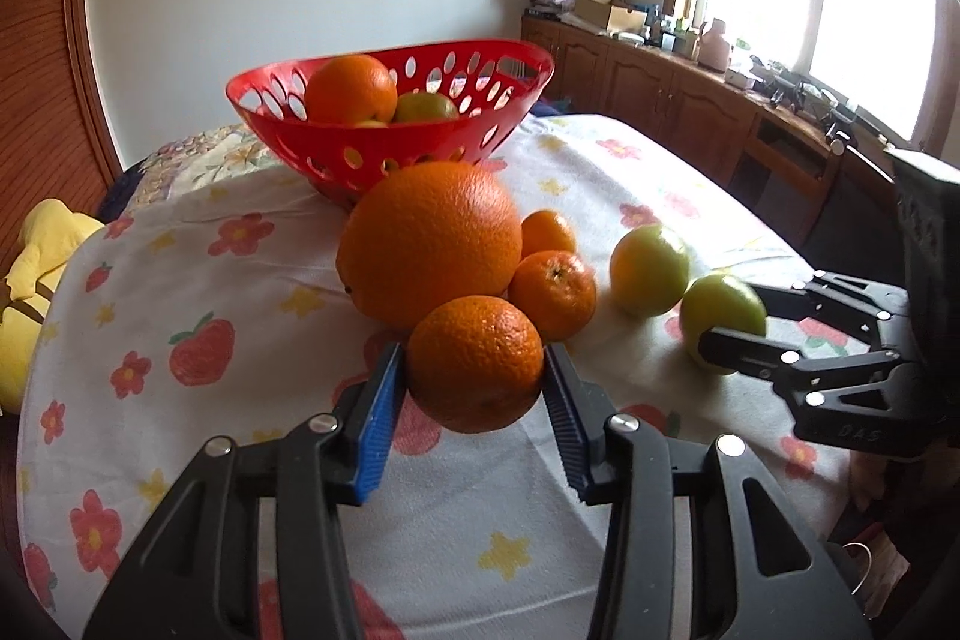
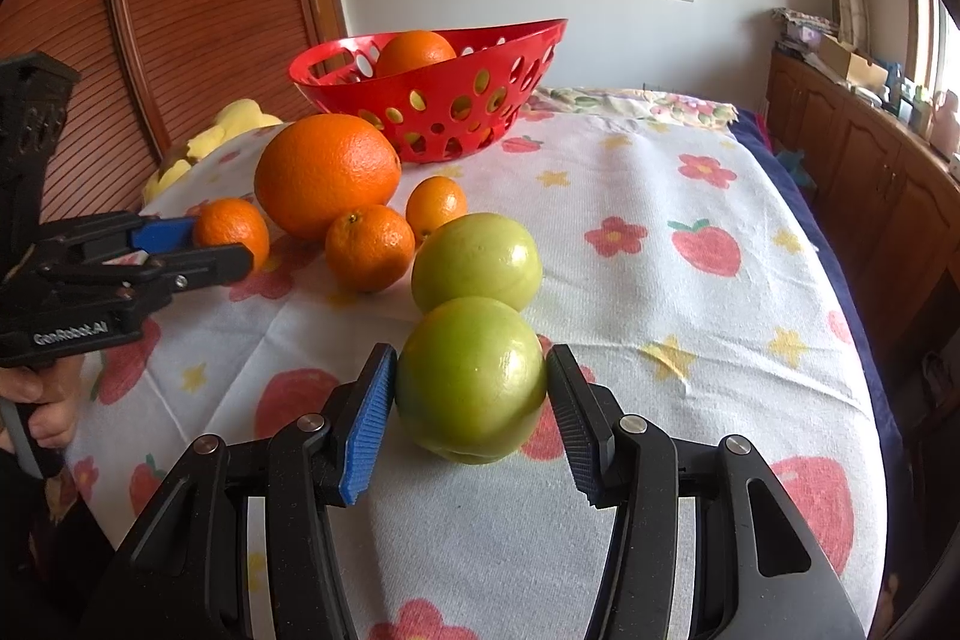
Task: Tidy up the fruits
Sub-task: 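Lift the orange and green apple and carry both over the red basket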
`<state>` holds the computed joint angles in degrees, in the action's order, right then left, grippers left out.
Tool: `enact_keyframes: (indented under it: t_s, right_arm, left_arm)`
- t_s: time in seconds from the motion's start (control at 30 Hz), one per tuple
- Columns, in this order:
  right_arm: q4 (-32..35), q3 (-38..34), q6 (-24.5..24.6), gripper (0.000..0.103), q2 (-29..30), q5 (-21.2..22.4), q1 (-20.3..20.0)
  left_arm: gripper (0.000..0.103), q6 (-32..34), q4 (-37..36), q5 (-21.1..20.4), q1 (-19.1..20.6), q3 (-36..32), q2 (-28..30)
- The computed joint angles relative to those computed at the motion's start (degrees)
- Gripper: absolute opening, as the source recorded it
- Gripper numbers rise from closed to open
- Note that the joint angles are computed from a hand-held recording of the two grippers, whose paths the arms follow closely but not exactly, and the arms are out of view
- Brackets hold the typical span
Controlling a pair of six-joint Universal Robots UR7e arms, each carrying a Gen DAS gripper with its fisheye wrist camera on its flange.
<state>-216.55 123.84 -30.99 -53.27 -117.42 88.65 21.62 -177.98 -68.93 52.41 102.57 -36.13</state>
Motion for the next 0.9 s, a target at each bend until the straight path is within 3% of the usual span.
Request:
enact_keyframes:
  t_s: [0.9]
  right_arm:
    - [0.4, 0.4, -1.7, 0.052, -1.5, -0.4, 1.0]
  left_arm:
    - [0.045, 1.3, -4.2, -0.8, -1.4, 1.6, -3.1]
